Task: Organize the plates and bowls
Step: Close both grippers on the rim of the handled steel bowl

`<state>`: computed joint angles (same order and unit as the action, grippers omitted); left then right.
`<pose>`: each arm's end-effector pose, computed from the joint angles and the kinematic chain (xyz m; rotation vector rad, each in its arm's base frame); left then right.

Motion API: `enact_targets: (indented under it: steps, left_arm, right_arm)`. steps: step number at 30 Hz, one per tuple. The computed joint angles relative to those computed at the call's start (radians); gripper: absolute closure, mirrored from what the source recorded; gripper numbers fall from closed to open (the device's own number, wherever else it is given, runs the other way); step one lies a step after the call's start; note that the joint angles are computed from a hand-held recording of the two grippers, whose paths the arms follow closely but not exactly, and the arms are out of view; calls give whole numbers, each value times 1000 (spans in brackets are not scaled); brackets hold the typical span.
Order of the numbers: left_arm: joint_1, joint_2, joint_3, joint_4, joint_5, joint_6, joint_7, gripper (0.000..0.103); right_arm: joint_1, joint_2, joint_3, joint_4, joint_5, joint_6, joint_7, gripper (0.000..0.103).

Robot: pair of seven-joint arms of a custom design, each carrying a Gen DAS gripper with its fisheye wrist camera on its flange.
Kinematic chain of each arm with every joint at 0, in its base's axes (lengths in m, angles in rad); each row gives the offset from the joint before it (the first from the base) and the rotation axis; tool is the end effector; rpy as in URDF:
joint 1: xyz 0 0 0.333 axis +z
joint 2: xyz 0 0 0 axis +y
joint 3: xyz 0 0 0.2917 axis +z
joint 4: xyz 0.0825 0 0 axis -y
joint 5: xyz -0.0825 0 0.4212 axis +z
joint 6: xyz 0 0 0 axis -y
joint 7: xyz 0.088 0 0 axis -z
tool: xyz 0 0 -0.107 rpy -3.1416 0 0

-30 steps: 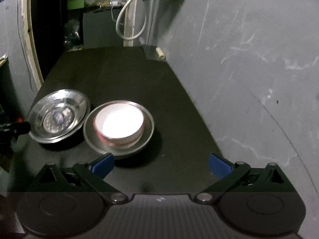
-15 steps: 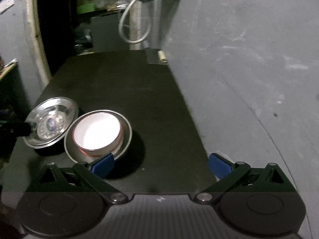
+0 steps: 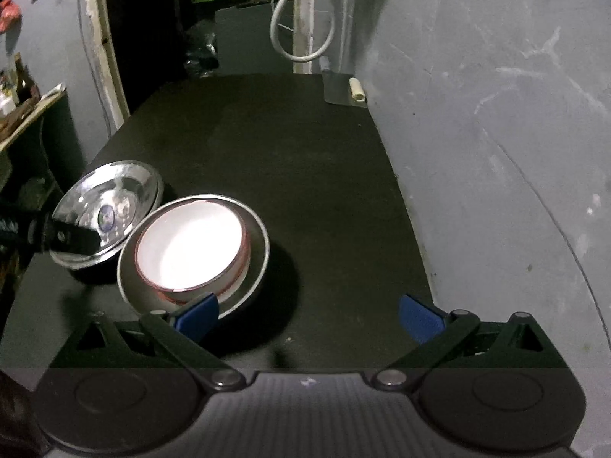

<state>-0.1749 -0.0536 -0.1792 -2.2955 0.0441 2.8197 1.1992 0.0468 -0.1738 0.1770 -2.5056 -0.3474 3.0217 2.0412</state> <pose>0.5432 -0.2036 0.3893 -1.9443 1.9891 -0.7319 0.5071 0.1413 0.3719 -1.8817 1.7158 -0.6040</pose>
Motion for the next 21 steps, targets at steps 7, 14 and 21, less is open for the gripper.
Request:
enact_targets:
  steps: [7, 14, 21]
  left_arm:
    - [5, 64, -6, 72, -147, -74, 99, 1]
    - [12, 98, -27, 118, -248, -128, 195, 13]
    - [15, 126, -30, 149, -229, -170, 155, 28]
  right_arm:
    - [30, 53, -38, 42, 41, 9, -32, 0]
    - [89, 97, -92, 81, 154, -25, -136, 0]
    - [130, 114, -124, 89, 306, -36, -272, 1]
